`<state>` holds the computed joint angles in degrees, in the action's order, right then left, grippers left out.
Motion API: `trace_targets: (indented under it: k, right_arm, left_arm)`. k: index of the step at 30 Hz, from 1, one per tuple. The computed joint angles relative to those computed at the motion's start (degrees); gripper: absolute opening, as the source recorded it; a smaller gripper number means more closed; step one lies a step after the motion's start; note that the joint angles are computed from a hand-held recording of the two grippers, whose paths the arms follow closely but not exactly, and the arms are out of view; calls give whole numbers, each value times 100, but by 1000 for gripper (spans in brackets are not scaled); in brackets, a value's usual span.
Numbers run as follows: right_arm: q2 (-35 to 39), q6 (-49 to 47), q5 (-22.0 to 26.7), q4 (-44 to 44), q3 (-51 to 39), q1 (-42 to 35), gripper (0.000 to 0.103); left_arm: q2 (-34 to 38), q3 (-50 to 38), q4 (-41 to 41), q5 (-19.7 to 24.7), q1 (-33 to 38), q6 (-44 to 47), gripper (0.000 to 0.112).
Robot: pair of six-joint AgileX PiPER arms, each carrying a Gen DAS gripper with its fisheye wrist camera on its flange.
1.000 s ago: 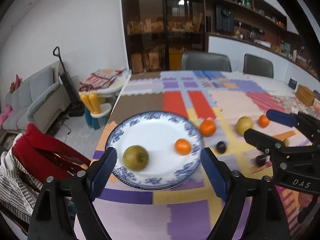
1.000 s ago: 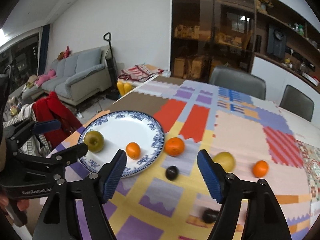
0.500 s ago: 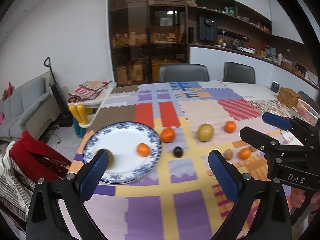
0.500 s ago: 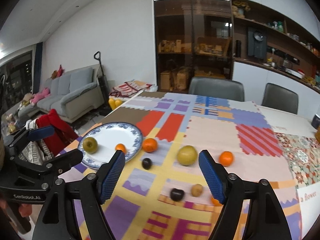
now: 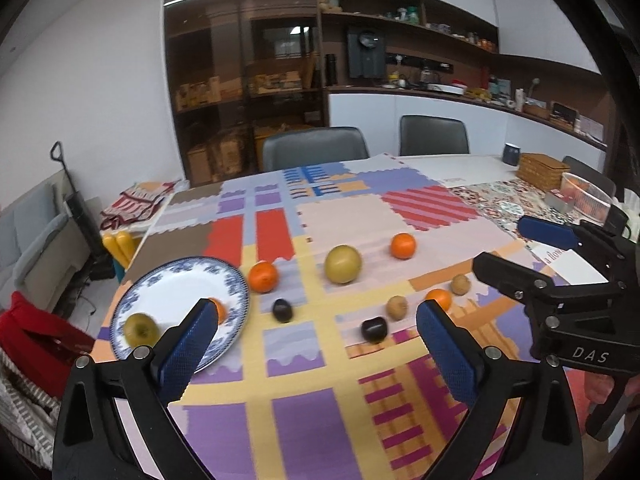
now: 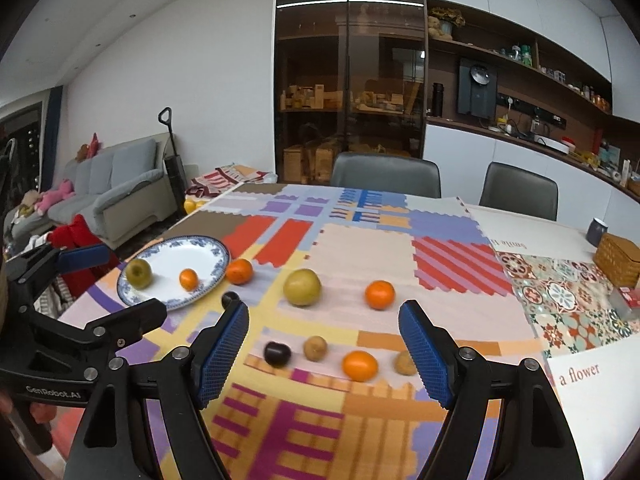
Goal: Organize fruits
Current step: 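Grasp a dark plum with the left tool while the right tool grasps a mandarin orange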
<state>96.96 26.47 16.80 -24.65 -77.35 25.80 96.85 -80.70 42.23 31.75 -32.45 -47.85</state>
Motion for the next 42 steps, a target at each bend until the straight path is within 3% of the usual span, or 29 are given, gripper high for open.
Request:
trace_targets:
  k: [3, 8, 15, 18, 22, 30, 42]
  right_arm:
    - [-10, -455, -137, 397, 128, -165, 78]
    - [62, -351, -208, 190, 255, -303, 78]
    - [422, -988, -192, 846, 205, -500, 77]
    - [616, -1354, -140, 1254, 109, -574, 72]
    - [903, -2074, 67, 2114, -111, -694, 64]
    - [1410, -3174, 412, 3540, -499, -941, 54]
    - [1905, -3479, 857, 3975, -1131, -1016, 48]
  left_arm:
    - [182, -145, -77, 2, -44, 83, 101]
    - [569, -411, -495, -75, -7, 465, 98]
    - [1165, -825, -1174, -71, 124, 1289, 84]
    - [1461, -1092, -1641, 4, 215, 1731, 77]
    - [1873, -1562, -2495, 172, 346, 2417, 69]
    - [2381, -2147, -3236, 496, 468, 3021, 59]
    - [2857, -2772, -3742, 862, 579, 3357, 46]
